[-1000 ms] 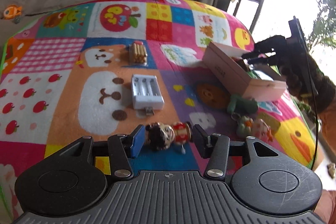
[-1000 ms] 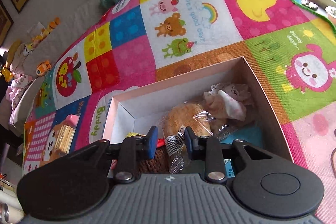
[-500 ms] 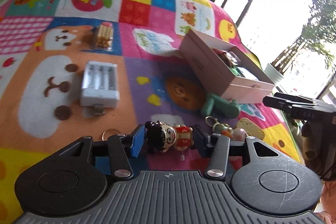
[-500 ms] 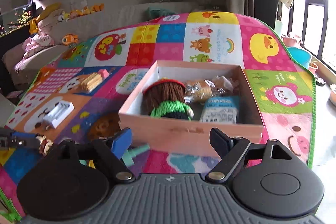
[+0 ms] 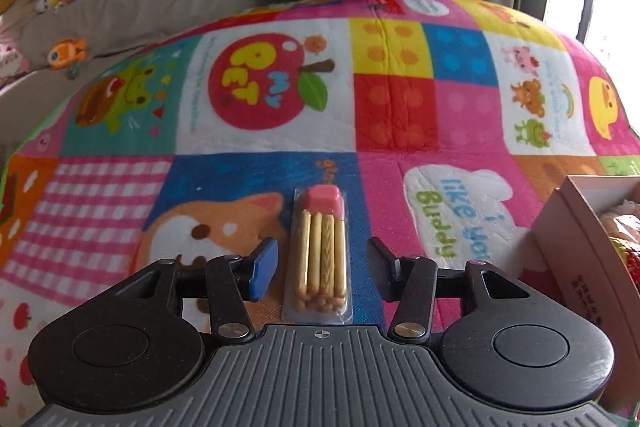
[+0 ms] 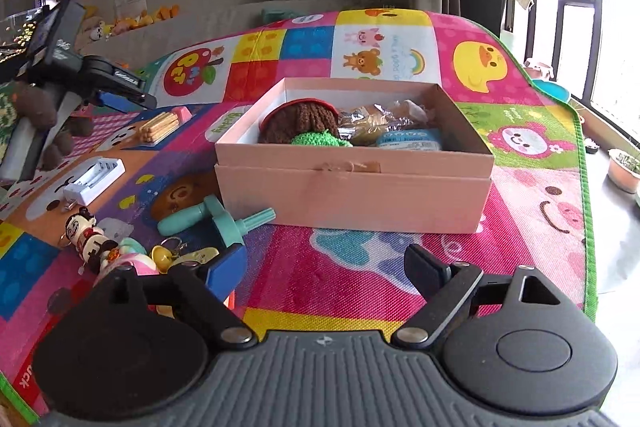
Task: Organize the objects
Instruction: 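Grasp the wafer-stick pack with the left gripper, then lift the wafer-stick pack with the left gripper while the right grasps the yellow cheese toy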
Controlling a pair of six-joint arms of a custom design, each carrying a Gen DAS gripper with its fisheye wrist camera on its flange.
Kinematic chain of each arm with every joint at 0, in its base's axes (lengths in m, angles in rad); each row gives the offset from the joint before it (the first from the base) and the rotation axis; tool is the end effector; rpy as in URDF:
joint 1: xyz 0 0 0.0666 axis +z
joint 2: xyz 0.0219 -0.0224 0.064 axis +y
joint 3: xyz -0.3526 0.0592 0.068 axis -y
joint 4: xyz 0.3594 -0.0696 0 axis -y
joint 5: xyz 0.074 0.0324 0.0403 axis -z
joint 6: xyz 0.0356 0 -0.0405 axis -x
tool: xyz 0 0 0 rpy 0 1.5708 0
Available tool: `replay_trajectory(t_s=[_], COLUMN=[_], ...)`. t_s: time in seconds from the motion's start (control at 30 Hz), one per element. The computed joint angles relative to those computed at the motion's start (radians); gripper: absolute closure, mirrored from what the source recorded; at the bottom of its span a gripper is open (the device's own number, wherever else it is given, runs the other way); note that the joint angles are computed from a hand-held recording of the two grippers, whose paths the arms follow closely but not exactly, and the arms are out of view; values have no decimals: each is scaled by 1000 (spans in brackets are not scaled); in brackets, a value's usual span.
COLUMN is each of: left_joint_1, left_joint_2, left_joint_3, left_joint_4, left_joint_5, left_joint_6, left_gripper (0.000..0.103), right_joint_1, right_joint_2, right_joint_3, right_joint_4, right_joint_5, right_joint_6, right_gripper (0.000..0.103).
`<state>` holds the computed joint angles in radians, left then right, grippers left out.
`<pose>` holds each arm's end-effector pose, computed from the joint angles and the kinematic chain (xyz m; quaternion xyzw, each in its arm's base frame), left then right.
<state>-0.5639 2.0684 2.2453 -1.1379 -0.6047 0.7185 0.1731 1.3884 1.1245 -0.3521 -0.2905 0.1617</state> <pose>0.5707 -0.3375 0.3864 -0.1594 0.9010 0.0562 0.3996 0.4513 0.0889 0.3333 -0.2120 0.8555 0.1311 0.4539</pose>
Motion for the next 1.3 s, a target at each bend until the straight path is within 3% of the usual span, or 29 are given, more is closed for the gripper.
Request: replay_trajectory(t_s=[0.13,0.17,0.23,0.33,0.53,0.67,0.8,1.0,1.17,1.3], left_joint_1=[22,14,7,-13,-126,-204,-248,-239,-245,-252], left_joint_2=[81,90,103,18,-157,-230,-266,-275,-265,-272], left_joint_3=[103,114,142,-4,-275,-379,-438,-463,-453,-475], left_joint_4=[-94,-101,-135,-11,162,200,219,258,257,284], left_joint_5=[70,29,22,92,250,282,246,249,225,206], left_joint_6=[78,84,100,70,-33,-51,-57,-7,4,-4], left_gripper=[50,62,66,67,66,66,66,64,64,64], right_joint_1=[-4,-6,-7,-12,-9,5,5,-4,10,50], right_joint_2=[5,5,5,6,7,-7,-30,-56,-71,-79], right_joint_3=[5,5,3,5,9,2,-1,15,19,6], right_joint_4=[-4,-4,-2,-4,-11,-24,-78,-191,-231,-243], right_joint_5=[-22,-26,-32,-43,-44,-33,-92,-210,-277,-221], right_joint_6=[-3,-3,-7,-16,-3,32,56,154,162,239], right_gripper=[14,14,14,14,13,13,13,13,13,13])
